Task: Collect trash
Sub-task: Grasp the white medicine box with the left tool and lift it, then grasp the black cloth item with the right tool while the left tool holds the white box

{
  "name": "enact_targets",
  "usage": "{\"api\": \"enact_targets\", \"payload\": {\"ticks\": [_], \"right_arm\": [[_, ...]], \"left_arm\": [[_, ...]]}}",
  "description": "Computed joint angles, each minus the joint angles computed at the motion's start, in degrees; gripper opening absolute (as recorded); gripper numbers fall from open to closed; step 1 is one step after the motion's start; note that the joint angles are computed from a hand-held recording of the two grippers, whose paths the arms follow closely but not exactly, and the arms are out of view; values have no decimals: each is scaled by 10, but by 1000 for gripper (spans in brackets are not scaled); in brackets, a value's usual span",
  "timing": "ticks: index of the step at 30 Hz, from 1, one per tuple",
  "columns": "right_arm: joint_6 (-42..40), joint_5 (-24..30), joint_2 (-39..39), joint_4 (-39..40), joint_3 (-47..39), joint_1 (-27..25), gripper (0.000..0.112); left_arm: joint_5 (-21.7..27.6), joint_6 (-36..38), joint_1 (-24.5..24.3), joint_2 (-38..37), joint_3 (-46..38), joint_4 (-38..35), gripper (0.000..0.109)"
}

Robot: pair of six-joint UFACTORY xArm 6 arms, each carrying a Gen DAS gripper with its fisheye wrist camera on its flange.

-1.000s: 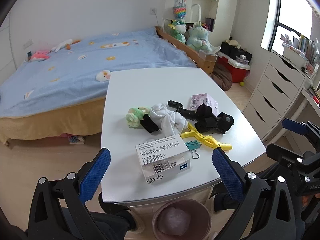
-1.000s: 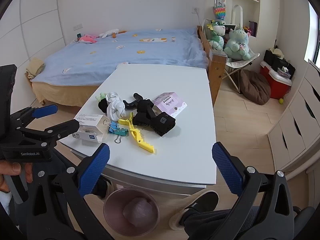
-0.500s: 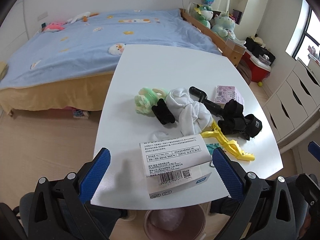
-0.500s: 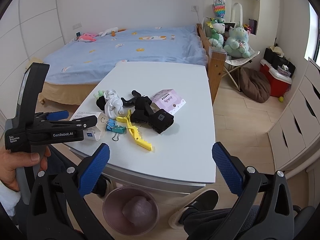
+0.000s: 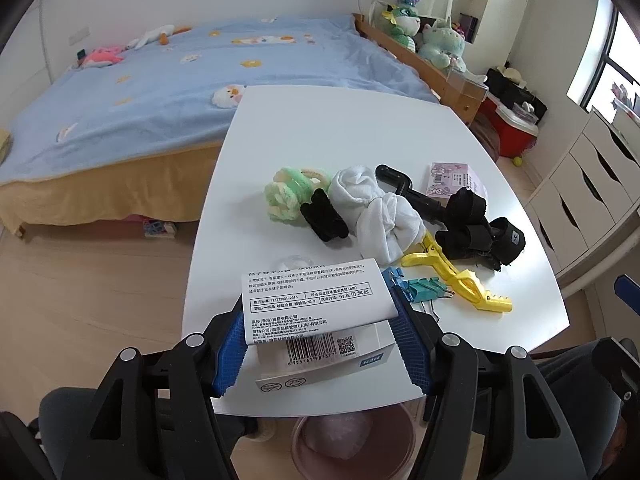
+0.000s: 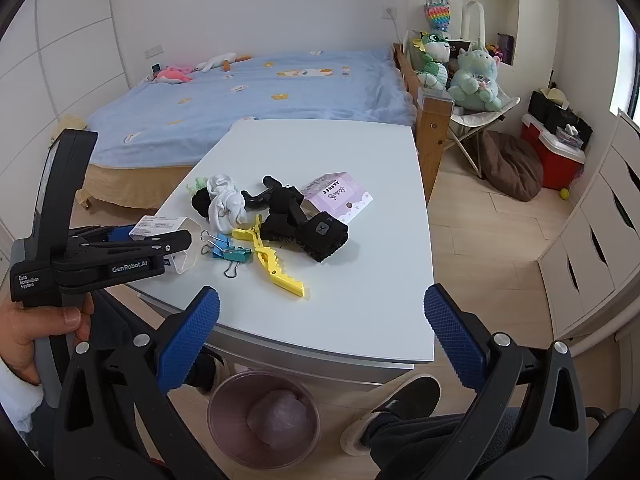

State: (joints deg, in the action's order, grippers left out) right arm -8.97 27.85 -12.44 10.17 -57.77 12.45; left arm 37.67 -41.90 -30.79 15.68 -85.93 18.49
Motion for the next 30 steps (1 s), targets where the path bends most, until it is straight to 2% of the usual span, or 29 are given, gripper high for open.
{"api": "enact_targets", "payload": {"ticks": [7,12,17,26,28,30], "right_arm": [[-13,6,10,14,-11,-3,100],[-42,19,37,29,-46,-7,100],[-102,61,94,57,-118,-11,100],[-156,121,202,-5,-236,-5,100],[-166,138,221,-13,-258,-3,96],[-174,161,241,-21,-280,-1,84]], "left_arm": [[-62,22,1,-42,51,34,64],[-99,58,3,-68,80,25,64],[-112,68,4,-81,93,20,64],[-122,90,8,-90,103,2,64],[-123,83,10,-91,105,7,64],[-126,76,12,-92,108,9,64]]}}
